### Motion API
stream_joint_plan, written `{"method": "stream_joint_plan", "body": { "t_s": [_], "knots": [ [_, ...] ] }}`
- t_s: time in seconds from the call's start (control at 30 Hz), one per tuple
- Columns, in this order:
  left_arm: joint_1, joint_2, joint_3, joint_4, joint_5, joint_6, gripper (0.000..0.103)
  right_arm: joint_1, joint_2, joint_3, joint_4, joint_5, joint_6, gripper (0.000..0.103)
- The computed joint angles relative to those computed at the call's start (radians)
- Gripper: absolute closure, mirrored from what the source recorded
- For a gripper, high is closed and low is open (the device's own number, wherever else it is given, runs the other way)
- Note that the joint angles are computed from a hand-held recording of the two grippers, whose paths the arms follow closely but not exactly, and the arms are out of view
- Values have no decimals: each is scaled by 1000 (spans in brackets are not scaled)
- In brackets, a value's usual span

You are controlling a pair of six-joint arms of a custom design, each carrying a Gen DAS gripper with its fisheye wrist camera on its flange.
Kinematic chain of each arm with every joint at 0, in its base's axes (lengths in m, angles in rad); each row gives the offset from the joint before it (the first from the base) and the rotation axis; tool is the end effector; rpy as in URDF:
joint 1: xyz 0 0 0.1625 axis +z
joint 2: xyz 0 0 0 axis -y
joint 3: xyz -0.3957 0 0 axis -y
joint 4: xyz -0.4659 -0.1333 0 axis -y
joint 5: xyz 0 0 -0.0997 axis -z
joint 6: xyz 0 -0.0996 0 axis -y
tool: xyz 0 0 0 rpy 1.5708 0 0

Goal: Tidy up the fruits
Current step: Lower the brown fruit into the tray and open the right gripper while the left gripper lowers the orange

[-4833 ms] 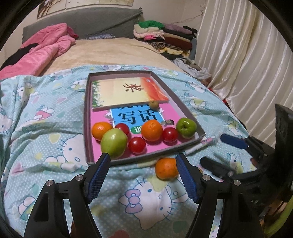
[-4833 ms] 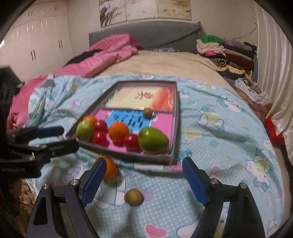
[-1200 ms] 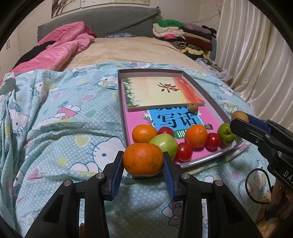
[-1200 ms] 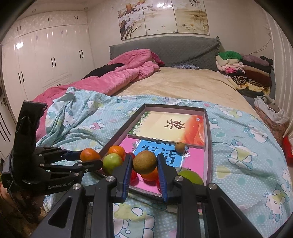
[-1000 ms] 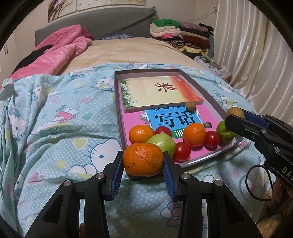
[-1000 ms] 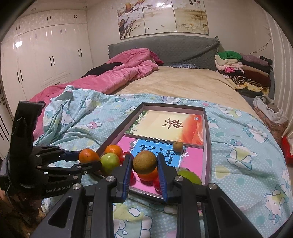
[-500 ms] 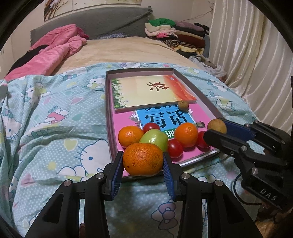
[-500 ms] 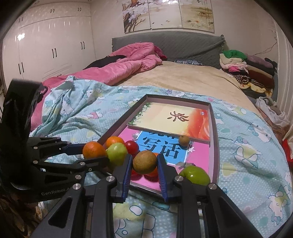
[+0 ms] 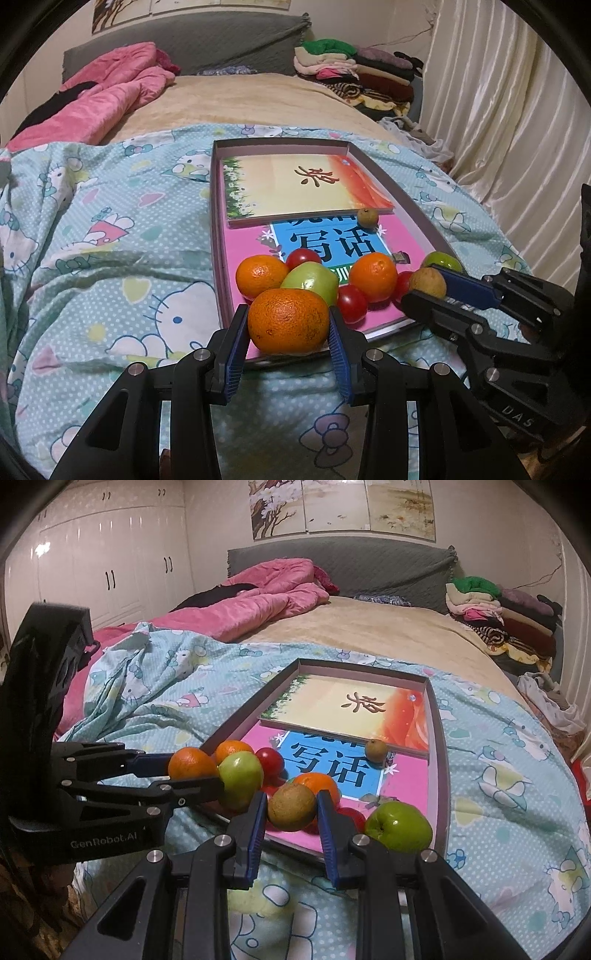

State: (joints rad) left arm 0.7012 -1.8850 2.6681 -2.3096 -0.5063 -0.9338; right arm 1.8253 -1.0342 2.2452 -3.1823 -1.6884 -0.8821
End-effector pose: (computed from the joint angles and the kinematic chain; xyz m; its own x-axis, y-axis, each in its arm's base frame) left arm -0.0911 -0.3654 0.1575 -0.7821 -0.2829 -0.5553 0.2263 0.7013 -0.6760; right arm 0.2427 -0.4501 0.0143 -0.4391 -0.8188 0.3697 -0.8983 0.4075 -0.1644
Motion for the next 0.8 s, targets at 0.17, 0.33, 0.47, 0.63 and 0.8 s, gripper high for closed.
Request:
{"method": "stream_joint_plan", "body": {
  "t_s": [0.17,0.33,0.47,0.63,0.8],
  "knots": [
    [2,2,-1,-7,-1,5,61,1,12,-3,-5,-6,-3,76],
    [8,21,-5,-36,-3,23,61,-3,25,-12,-11,-15,10,76],
    [9,26,-6,-43,-3,26,61,-7,30,-14,-12,-19,16,75],
    [10,28,-6,-43,-3,26,61,-10,41,-16,-23,-30,13,76],
    [11,29,-6,-47,-3,30,61,-14,45,-22,-22,-31,27,75]
  ]
}}
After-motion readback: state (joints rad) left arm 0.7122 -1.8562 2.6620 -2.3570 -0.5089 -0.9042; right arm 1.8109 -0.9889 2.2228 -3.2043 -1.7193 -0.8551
